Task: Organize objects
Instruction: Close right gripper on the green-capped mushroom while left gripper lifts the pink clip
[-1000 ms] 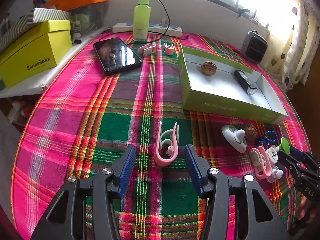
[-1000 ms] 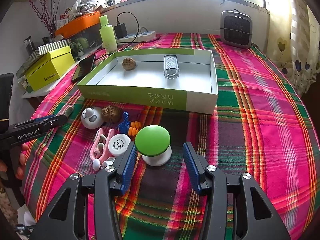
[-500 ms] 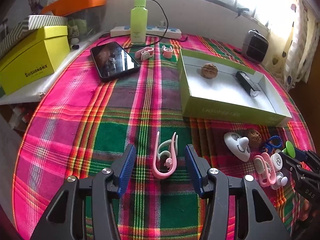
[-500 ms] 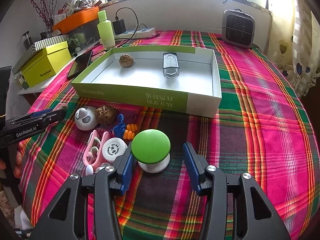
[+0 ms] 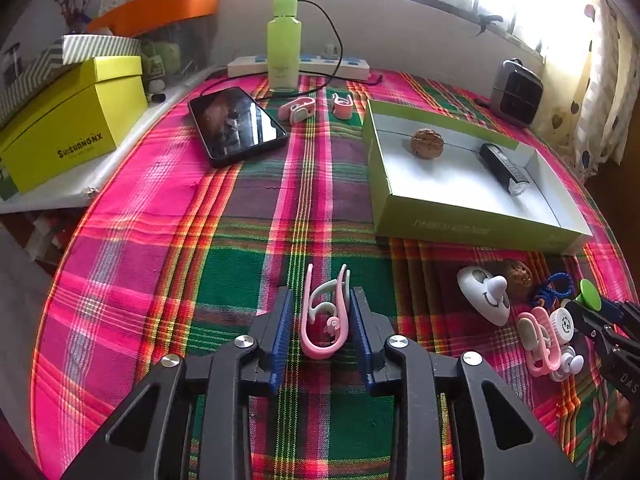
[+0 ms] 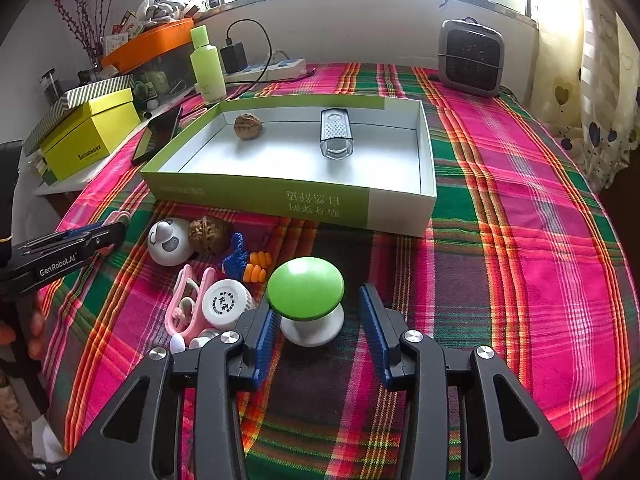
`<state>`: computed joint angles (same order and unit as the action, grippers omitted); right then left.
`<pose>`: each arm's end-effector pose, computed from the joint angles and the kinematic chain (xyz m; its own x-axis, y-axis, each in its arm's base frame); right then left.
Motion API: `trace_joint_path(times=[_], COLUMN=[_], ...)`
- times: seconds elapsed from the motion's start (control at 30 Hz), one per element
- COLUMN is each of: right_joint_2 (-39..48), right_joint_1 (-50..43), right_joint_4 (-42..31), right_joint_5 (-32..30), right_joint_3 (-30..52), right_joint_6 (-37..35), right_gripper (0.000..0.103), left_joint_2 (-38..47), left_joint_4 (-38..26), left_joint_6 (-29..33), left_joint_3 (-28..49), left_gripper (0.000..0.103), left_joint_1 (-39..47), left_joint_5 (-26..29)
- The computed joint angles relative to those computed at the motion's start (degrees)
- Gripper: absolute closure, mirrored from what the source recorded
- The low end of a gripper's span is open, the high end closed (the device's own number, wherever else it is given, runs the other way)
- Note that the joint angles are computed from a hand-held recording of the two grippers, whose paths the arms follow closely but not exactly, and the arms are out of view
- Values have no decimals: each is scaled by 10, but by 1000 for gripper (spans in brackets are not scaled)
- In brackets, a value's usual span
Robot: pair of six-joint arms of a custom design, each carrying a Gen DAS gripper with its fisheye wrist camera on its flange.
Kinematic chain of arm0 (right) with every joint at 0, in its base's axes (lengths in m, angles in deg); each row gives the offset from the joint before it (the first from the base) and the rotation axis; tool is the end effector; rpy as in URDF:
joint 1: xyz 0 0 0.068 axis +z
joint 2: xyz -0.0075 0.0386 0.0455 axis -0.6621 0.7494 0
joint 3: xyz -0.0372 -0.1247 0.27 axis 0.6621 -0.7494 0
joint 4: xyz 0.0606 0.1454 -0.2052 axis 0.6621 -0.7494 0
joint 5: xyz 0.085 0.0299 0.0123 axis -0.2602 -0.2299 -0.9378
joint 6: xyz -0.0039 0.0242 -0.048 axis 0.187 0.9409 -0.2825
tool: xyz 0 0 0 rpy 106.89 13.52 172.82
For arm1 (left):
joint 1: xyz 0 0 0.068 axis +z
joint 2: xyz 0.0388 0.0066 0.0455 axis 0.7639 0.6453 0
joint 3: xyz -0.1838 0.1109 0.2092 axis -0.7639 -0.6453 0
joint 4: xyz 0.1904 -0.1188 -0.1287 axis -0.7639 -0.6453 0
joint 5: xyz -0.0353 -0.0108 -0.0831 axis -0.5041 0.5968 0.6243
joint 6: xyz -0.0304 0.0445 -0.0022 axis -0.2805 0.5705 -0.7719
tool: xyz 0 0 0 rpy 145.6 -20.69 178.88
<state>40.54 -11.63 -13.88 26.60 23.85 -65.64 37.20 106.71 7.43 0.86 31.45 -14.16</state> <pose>0.2203 0.1328 0.0685 -0.6537 -0.4124 -0.6345 -0.5984 0.7950 0.0997 0.1339 -0.0299 0.0820 -0.6950 -0.3650 -0.6194 -0.4211 0.9050 -0.0608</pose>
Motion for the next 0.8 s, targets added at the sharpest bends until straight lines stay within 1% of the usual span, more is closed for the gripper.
trace_joint_path(times=[0.1, 0.33, 0.37, 0.4, 0.53, 0.67, 0.8], right_joint_2=[-1, -5, -6, -8, -8, -9, -10], right_joint_1=[-1, -2, -1, -1, 1, -3, -6], right_joint_4=[-1, -2, 0, 5, 7, 11, 18], right_joint_5=[-2, -6, -5, -7, -6, -10, -15], right_joint_3=[0, -1, -2, -5, -6, -8, -11], right_joint_6=[-1, -2, -2, -4, -4, -3, -1], right_gripper=[69, 71, 74, 80, 80, 84, 85], left_joint_2=[0, -5, -6, -8, -12, -9, -11], left_joint_4=[-1, -7, -9, -14, -24, -29, -37], left_joint_6=[-1, -5, -6, -8, -18, -31, -40], left_joint_3=[0, 1, 1, 2, 5, 8, 12], left_gripper=[81, 81, 81, 81, 81, 81, 81], left_joint_1=[-1, -6, -7, -11, -26, -43, -57], left_joint_5=[-1, -4, -5, -6, -10, -16, -19])
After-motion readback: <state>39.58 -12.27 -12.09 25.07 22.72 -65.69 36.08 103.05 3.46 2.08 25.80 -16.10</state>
